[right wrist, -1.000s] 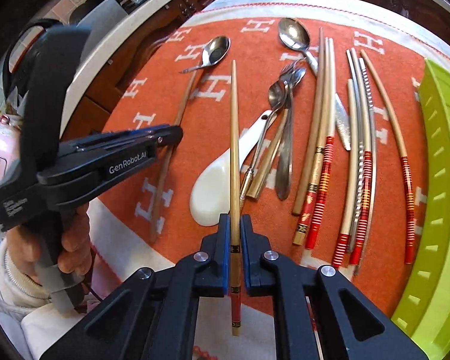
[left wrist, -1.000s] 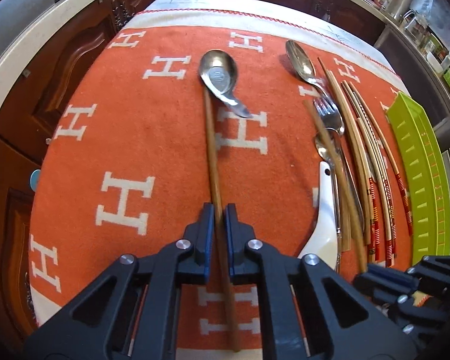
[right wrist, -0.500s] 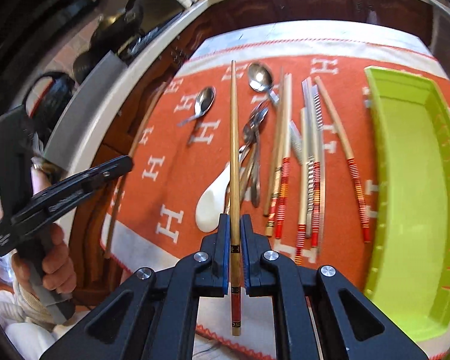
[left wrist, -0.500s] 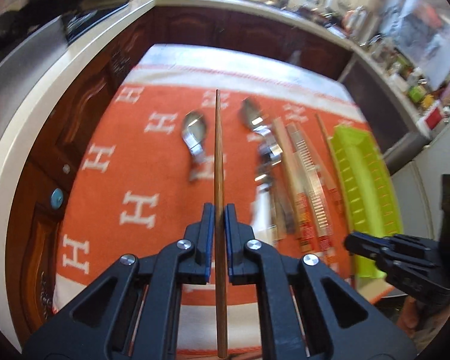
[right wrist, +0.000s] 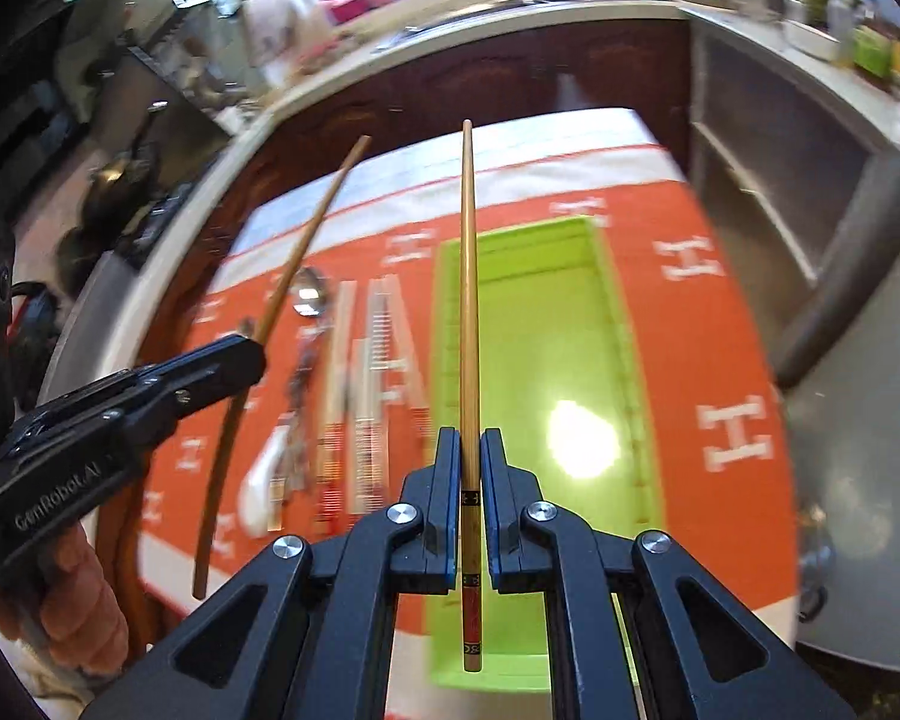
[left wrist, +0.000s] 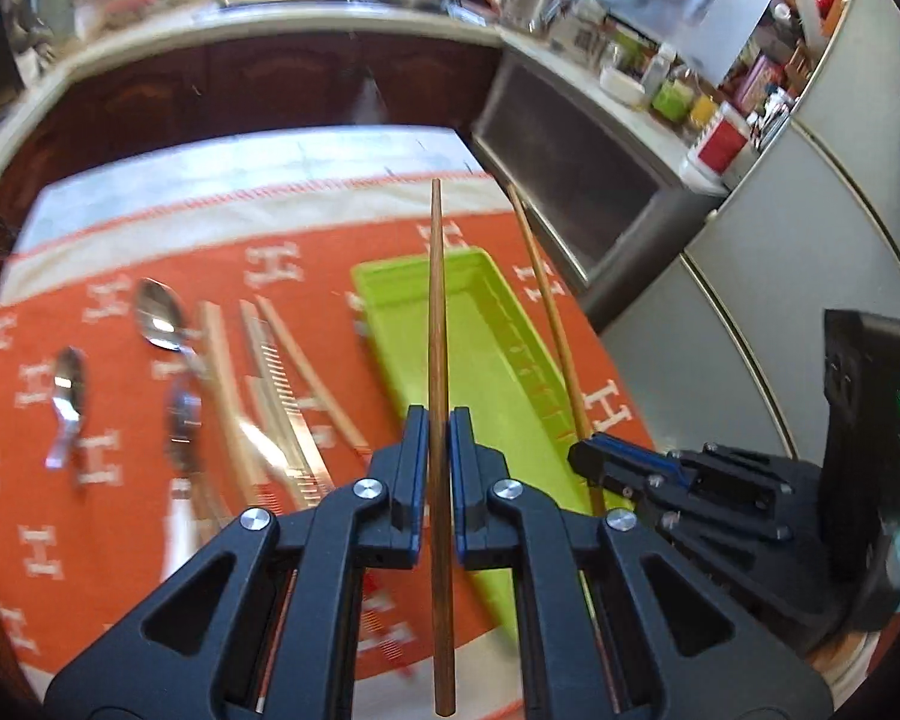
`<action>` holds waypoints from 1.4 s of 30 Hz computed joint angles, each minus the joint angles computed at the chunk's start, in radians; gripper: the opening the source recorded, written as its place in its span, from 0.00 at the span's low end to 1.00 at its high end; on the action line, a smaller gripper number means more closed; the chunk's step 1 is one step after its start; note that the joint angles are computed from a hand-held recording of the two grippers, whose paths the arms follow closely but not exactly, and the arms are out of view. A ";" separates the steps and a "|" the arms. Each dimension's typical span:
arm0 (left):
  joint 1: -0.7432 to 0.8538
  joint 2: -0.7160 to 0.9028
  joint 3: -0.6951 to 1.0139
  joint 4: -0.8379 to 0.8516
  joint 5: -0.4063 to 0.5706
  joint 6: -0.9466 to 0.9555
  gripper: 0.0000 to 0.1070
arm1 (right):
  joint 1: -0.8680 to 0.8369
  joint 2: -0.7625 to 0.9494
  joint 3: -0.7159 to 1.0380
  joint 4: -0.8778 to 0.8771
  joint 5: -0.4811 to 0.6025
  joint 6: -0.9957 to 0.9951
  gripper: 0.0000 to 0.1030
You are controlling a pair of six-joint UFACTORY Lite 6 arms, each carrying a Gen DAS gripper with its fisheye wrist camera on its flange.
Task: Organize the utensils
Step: 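Carry both chopsticks over the green tray and open both tools to drop them, then withdraw both open tools from the tray back toward the utensils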
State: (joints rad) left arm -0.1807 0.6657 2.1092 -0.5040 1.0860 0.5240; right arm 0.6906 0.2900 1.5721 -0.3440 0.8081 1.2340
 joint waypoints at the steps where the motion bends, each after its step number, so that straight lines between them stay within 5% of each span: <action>1: -0.023 0.018 0.003 0.002 0.000 -0.024 0.04 | -0.017 -0.019 -0.031 0.012 -0.003 -0.013 0.07; 6: -0.080 0.196 0.137 0.006 0.009 -0.124 0.04 | -0.047 -0.089 -0.184 0.034 -0.026 -0.013 0.07; 10: -0.089 0.176 0.037 0.027 -0.057 -0.115 0.05 | -0.055 -0.022 -0.184 0.034 -0.031 -0.015 0.10; 11: -0.089 0.165 0.010 0.030 -0.079 -0.106 0.05 | -0.055 -0.013 -0.182 0.038 -0.022 -0.019 0.14; 13: -0.090 0.139 -0.027 0.030 -0.091 -0.095 0.09 | -0.060 0.000 -0.204 0.020 -0.046 0.007 0.48; 15: -0.079 0.111 -0.055 0.041 -0.092 -0.085 0.19 | -0.036 -0.014 -0.218 -0.050 -0.038 0.083 0.64; 19: -0.041 0.005 -0.172 0.036 -0.155 -0.053 0.44 | -0.003 -0.004 -0.175 -0.082 -0.002 0.113 0.65; 32: 0.215 -0.200 -0.315 -0.057 -0.163 0.191 0.44 | 0.114 0.111 0.069 -0.089 0.173 0.156 0.65; 35: 0.285 -0.200 -0.284 -0.058 -0.133 0.220 0.44 | 0.164 0.169 0.189 -0.132 0.262 0.170 0.74; 37: 0.328 -0.192 -0.251 -0.046 -0.108 0.232 0.45 | 0.194 0.207 0.273 -0.164 0.326 0.182 0.92; 42: 0.425 -0.181 -0.190 -0.066 -0.063 0.259 0.49 | 0.236 0.279 0.466 -0.195 0.414 0.155 0.95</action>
State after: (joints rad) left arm 0.2447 0.4849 1.9195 -0.5697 1.0226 0.7832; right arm 0.9262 0.5687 2.0381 -0.5387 1.2221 1.3895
